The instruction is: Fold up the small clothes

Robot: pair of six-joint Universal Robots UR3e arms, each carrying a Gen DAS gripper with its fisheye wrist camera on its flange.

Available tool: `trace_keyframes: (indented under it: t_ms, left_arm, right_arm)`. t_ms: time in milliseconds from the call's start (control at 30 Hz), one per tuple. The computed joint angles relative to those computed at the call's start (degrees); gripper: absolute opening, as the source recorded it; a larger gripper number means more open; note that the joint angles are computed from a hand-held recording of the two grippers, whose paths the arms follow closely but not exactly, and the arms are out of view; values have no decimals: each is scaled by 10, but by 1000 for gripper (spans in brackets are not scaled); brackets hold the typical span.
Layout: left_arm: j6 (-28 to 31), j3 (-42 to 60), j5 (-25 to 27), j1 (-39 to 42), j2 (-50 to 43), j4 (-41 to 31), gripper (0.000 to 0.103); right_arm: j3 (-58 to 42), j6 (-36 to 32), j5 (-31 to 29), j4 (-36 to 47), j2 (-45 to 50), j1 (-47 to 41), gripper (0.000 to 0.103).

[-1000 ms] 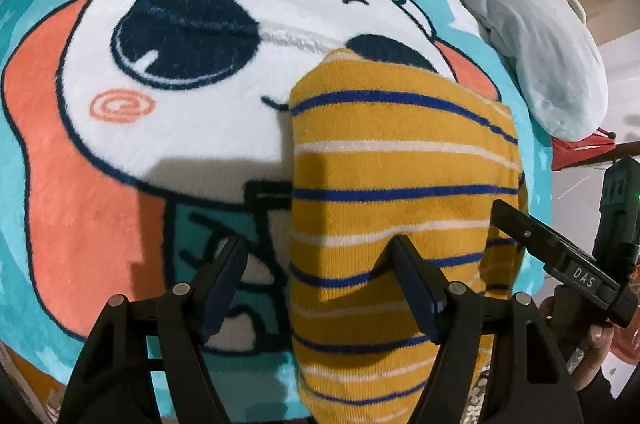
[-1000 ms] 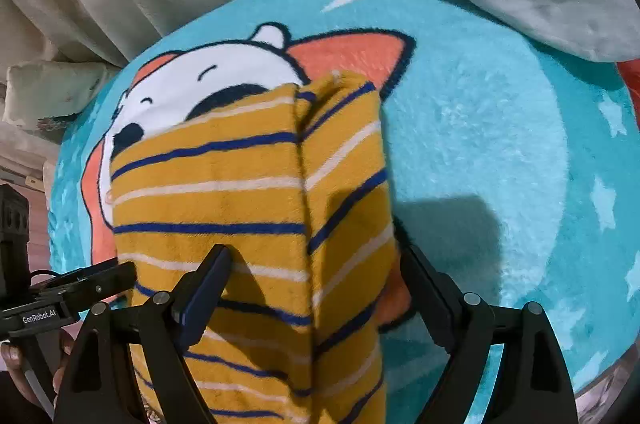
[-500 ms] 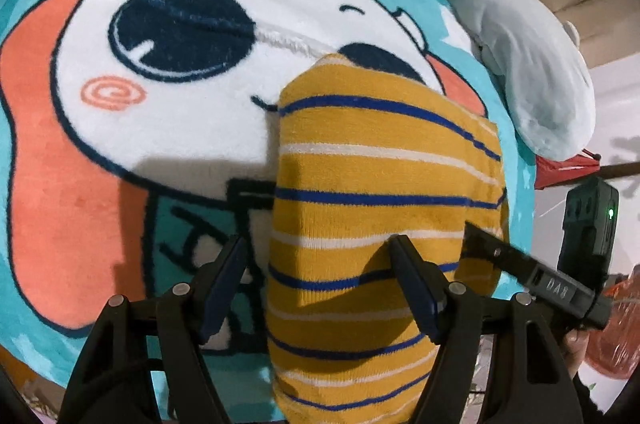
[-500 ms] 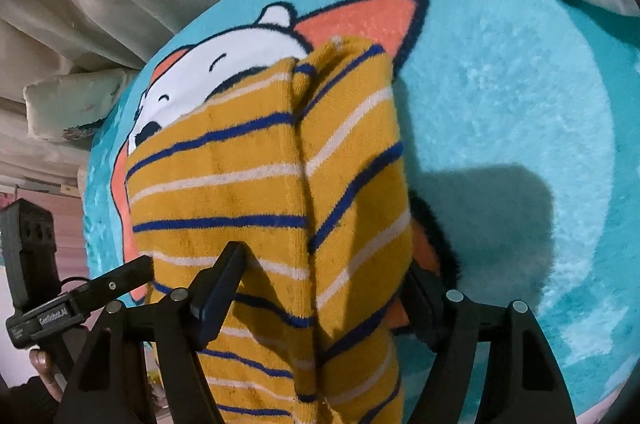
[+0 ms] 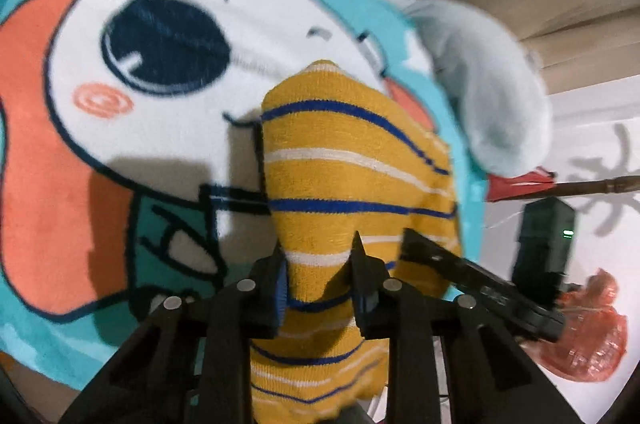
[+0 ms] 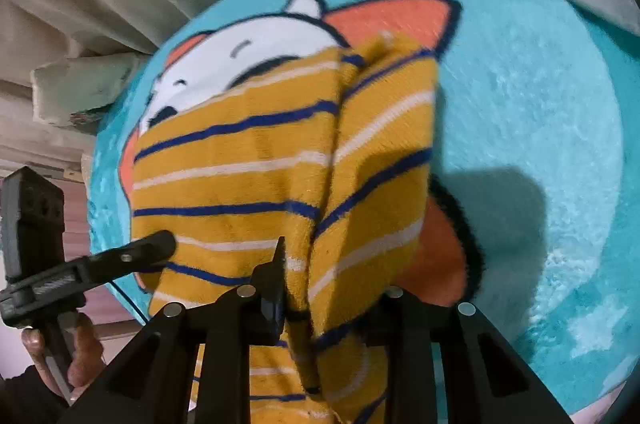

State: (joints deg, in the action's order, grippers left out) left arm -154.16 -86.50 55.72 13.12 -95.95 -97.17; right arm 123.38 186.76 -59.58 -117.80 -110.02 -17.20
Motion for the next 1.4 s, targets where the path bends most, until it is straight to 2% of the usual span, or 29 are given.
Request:
trace_keyframes:
  t_ms: [133,267,400,467,500,533,600,633,667,700,733,767,833,867,1000,1067,1133,1167,1200,1233,1267,1300,1400]
  left_arm:
    - [38,85,-14,36,-9,-64,25]
    - [20,201,-11,47,-90,-74,25]
    - [-18,317,-8,40,-182,-58,25]
    - [-34,355,7,32,-216,-40,26]
    - [-47,375,21,24,-239,-30,30]
    - [-63,381,41,16,-251,-14,32]
    - [-98,353,97,2,-258,36,34]
    - [-97,336,110,0,-256,49,35]
    - [-96,322,120,4,-253,53,41]
    - [-100,297,124,9,-241,59,47]
    - [-96,267,113,20,-222,60,49]
    - [-87,239,101,32,-201,62,53]
    - [-72,186,91,53,-154,61,62]
    - [-64,159,82,65,-130,58,66]
    - [-20,59,78,88,-39,41,66]
    - [-16,21,97,76,-23,65,66]
    - [-30,-13,116,60,-21,101,66]
    - [-41,-25,125,53,-25,119,66]
    - [-49,-33,131,49,-29,127,65]
    - [-60,-39,130,50,-32,130,64]
    - [-66,-41,129,52,-32,129,60]
    - [-70,-44,131,52,-28,130,58]
    - [-60,-51,145,46,-15,139,58]
  right_arm:
    - [-55,32,20,-31,34,37,27]
    - [-154,72,29,-69,140,75,27]
    - [-310,80,15,-79,281,112,28]
    - [-379,78,9,-66,335,120,28]
    - [-418,75,1,-56,365,127,28]
    - [-456,69,-13,-37,392,134,33]
    - [-533,63,-47,20,449,147,38]
    - [-558,62,-61,44,472,150,38]
    - [-570,59,-68,58,485,149,38]
    - [-563,58,-60,62,483,142,42]
    - [-547,62,-53,60,470,134,49]
    - [-531,65,-55,58,450,128,52]
    - [-473,70,-64,45,384,118,68]
    - [-430,72,-53,32,341,109,70]
    - [-302,49,6,12,223,96,70]
    - [-265,46,32,-1,215,110,64]
    - [-274,59,6,-11,253,149,43]
    - [-278,63,-1,-11,269,158,38]
    - [-284,66,-7,-12,289,167,27]
    - [-296,69,-24,-7,304,177,11]
    - [-311,73,-44,7,314,184,7]
    - [-313,74,-47,13,312,182,6]
    - [-333,79,-99,42,298,197,5]
